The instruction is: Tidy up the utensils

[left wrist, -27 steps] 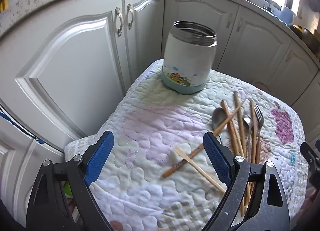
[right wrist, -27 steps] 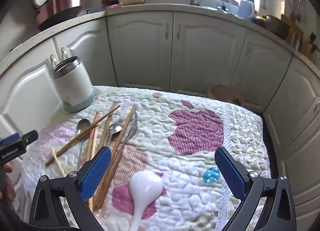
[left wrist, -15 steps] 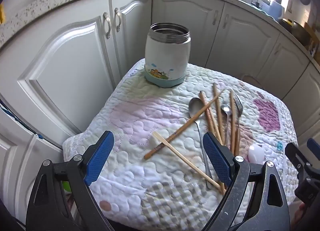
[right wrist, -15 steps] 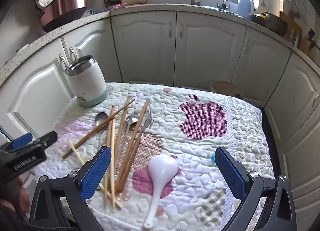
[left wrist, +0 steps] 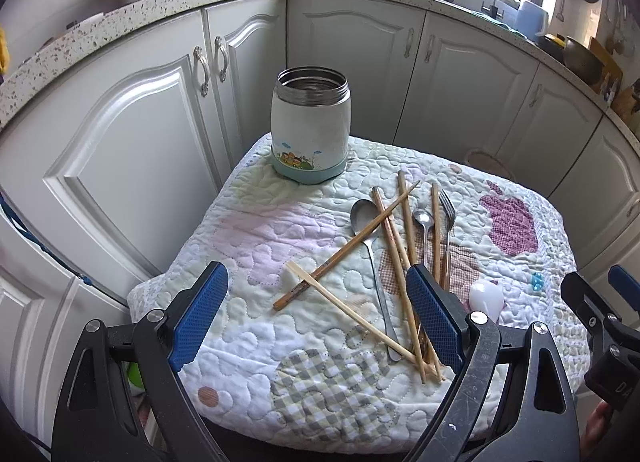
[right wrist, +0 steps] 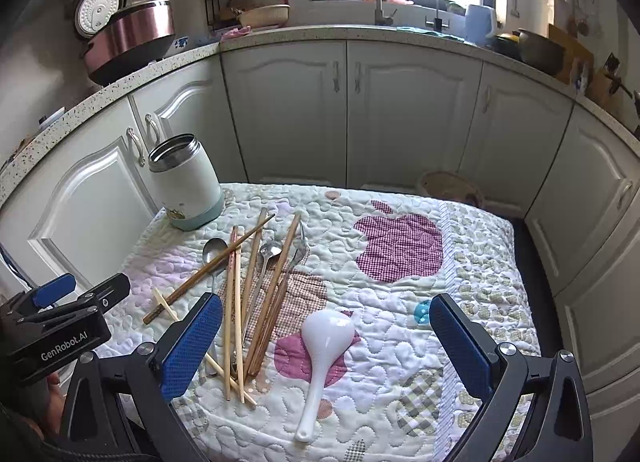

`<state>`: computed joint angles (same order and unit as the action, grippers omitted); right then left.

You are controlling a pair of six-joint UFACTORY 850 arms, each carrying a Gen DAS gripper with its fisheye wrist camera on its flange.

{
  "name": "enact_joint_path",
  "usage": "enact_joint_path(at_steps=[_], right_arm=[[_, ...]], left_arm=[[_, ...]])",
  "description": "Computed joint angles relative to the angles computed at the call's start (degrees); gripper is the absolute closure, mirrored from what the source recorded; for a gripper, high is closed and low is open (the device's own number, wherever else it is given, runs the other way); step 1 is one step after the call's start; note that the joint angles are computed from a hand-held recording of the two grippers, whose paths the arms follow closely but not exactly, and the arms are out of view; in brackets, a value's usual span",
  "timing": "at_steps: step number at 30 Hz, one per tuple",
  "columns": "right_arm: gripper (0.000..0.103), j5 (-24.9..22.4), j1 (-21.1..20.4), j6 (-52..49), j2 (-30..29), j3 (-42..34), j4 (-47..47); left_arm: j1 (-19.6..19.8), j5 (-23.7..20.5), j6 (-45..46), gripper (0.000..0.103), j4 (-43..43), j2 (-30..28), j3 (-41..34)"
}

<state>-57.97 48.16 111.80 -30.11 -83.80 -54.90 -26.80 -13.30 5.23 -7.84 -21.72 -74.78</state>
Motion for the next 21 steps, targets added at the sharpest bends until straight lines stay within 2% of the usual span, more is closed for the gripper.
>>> enact_joint_path(at_steps=[4,6,9,15,21], right_arm=[[0.0,-1.2,0.6,0.3,0.1,0.0,-0.2],[0.0,-1.1,0.8,0.8,0.5,0.4,-0.5],[0.0,-1.8,1.0,1.1,0.6,0.5,-0.3],[0.0,-1.7,1.1,0.9,0.6,0.5,-0.1],[0.0,-1.2,0.6,0.3,-0.1,0.0,0.0]], left_arm=[[-0.3,0.9,-1.2,0.012,1.1,0.9,0.8],[-0.3,1.0,1.9,0.013,-1.9,1.2,1.0],[-0.7,1.1,1.6,0.014,-1.0,1.5,1.6],[-0.8,1.6,5.6,0.014,-4.8,2.2,2.3],[-0.9,0.7,2.1,0.014,-1.3,1.1,1.1]])
